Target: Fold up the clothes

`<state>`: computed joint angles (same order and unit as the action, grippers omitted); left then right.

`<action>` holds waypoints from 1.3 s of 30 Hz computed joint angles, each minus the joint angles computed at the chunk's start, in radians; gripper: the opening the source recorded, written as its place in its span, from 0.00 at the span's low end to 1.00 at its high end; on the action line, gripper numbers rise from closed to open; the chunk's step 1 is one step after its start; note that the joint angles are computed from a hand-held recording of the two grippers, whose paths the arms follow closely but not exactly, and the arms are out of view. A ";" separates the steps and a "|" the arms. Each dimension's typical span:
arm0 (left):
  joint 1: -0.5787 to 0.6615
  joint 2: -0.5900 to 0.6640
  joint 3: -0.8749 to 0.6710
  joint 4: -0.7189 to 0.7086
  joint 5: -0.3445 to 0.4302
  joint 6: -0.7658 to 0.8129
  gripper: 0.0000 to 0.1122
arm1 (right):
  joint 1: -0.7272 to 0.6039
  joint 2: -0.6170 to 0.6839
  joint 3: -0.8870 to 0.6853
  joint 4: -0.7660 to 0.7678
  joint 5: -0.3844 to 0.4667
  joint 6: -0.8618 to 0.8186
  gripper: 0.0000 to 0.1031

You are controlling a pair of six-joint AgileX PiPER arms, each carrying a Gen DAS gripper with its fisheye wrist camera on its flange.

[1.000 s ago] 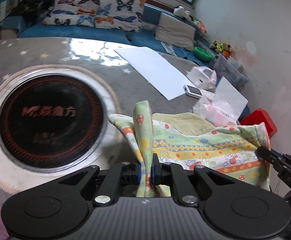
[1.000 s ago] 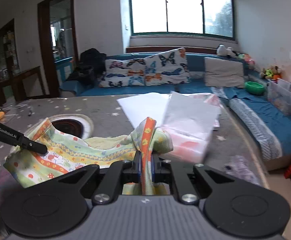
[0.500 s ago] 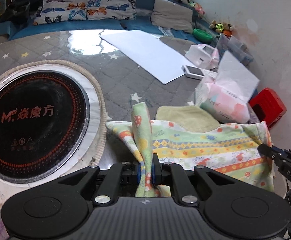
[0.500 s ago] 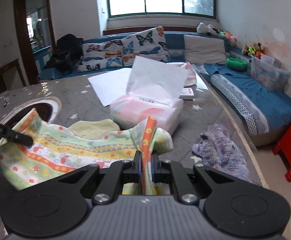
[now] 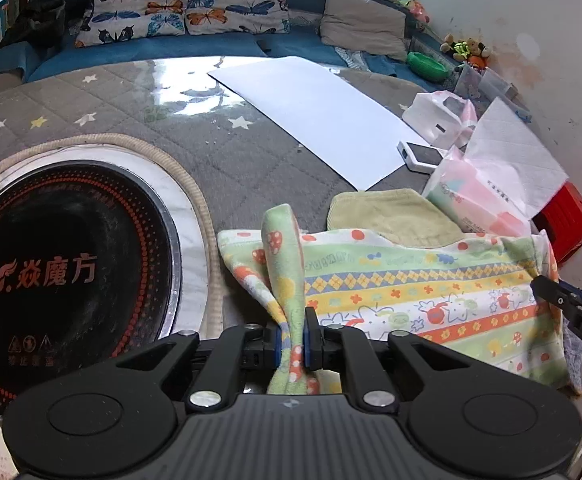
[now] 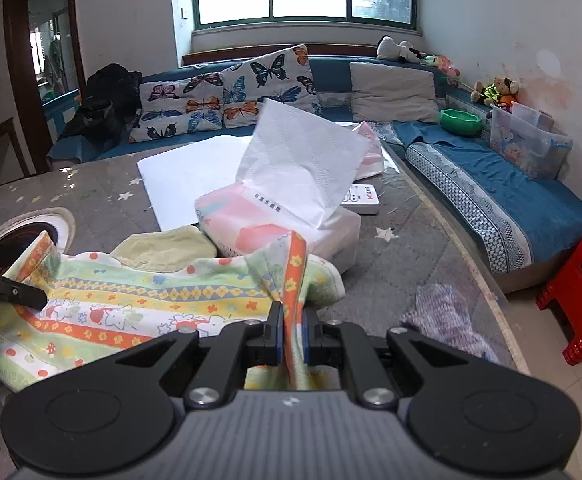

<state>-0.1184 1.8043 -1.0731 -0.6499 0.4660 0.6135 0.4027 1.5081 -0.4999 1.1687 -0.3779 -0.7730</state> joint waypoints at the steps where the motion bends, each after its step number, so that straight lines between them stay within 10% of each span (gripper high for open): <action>1: 0.000 0.004 -0.006 0.005 0.007 -0.001 0.09 | 0.001 -0.005 0.004 0.001 0.001 -0.002 0.08; 22: 0.007 -0.050 0.104 0.027 -0.037 0.080 0.32 | 0.079 -0.079 0.081 0.284 -0.026 -0.235 0.12; 39: -0.035 -0.161 0.249 0.204 -0.169 -0.056 0.51 | 0.247 -0.164 0.127 0.359 -0.108 -0.256 0.42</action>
<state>-0.1535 1.6430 -0.8245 -0.4463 0.2969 0.5574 0.6499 1.3446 -0.3726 1.5274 -0.4857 -1.0293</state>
